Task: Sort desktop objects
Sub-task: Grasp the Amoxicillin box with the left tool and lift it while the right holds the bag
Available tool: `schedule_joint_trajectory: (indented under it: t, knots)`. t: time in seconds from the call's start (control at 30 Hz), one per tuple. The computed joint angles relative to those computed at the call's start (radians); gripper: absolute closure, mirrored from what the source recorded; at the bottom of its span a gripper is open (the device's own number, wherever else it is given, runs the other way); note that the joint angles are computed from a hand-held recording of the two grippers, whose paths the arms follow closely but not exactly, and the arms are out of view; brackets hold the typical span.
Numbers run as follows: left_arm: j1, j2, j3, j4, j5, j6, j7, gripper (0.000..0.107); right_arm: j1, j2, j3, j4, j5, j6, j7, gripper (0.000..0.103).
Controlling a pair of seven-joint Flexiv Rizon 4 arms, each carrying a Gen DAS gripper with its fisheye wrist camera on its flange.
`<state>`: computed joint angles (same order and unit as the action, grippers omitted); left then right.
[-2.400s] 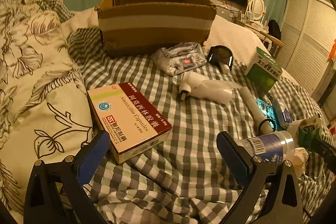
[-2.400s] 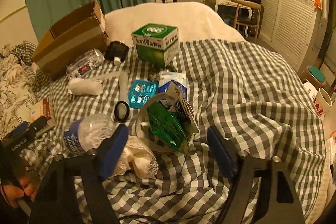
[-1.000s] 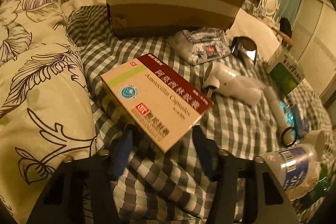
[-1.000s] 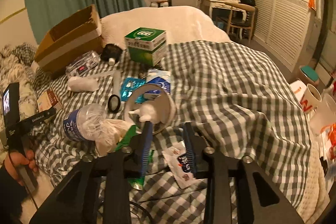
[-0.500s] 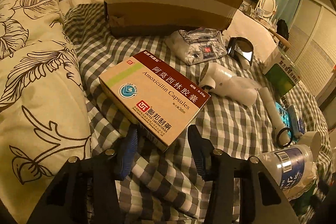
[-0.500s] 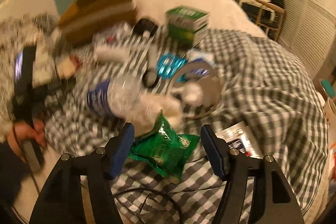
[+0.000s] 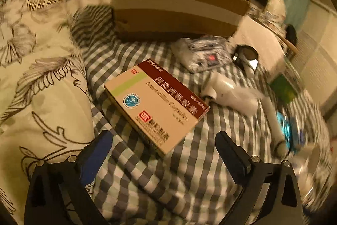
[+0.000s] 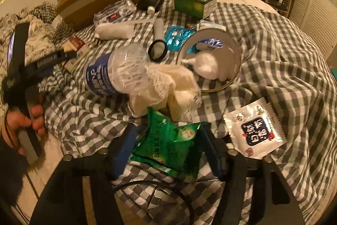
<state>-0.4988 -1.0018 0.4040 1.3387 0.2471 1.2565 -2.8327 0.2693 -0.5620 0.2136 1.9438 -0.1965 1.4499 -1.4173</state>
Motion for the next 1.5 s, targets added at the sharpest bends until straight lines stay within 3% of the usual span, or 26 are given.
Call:
schedule_joint_trajectory:
  t: [0.17, 0.37, 0.4, 0.43, 0.5, 0.63, 0.77, 0.9, 1.13, 1.27, 1.43, 1.5]
  knots:
    - [0.052, -0.028, -0.032, -0.055, -0.096, -0.034, -0.077, 0.004, 0.015, 0.002, -0.019, 0.008, -0.009, 0.008, 0.007, 0.037]
    - [0.118, -0.095, -0.096, -0.235, -0.124, -0.325, -0.058, 0.004, 0.023, 0.001, -0.037, 0.012, -0.021, 0.021, 0.025, 0.034]
    - [0.124, -0.100, -0.110, -0.254, -0.110, -0.358, -0.035, 0.004, 0.049, 0.005, -0.072, 0.022, -0.038, 0.033, 0.050, 0.035]
    - [0.123, -0.100, -0.113, -0.255, -0.089, -0.354, -0.040, 0.004, 0.046, 0.005, -0.075, 0.022, -0.052, 0.031, 0.063, 0.045]
    - [0.111, -0.090, -0.109, -0.231, -0.041, -0.308, -0.062, 0.005, -0.008, -0.003, -0.011, 0.002, -0.011, 0.019, 0.032, 0.058]
    - [0.114, -0.063, -0.129, -0.175, 0.006, -0.233, -0.043, 0.014, -0.047, -0.003, 0.030, -0.004, 0.021, 0.015, 0.013, 0.063]
    - [0.129, -0.030, -0.155, -0.092, 0.008, -0.120, 0.017, 0.018, 0.029, 0.030, -0.067, 0.046, 0.000, 0.088, 0.066, 0.065]
    - [0.142, 0.012, -0.175, 0.016, -0.020, 0.032, 0.069, 0.022, 0.019, 0.056, -0.065, 0.085, 0.006, 0.159, 0.099, 0.065]
    - [0.107, 0.104, -0.144, 0.189, -0.069, 0.211, 0.093, 0.023, 0.119, 0.124, -0.180, 0.170, 0.015, 0.310, 0.175, 0.065]
    - [0.040, 0.159, -0.044, 0.254, -0.078, 0.287, 0.097, 0.023, 0.145, 0.159, -0.196, 0.188, 0.023, 0.353, 0.184, 0.065]
    - [-0.095, 0.194, 0.156, 0.257, -0.086, 0.316, 0.119, 0.032, 0.191, 0.205, -0.217, 0.170, 0.023, 0.365, 0.179, 0.065]
    - [-0.111, 0.215, 0.189, 0.275, -0.093, 0.363, 0.137, 0.032, 0.168, 0.213, -0.180, 0.140, 0.006, 0.358, 0.176, 0.065]
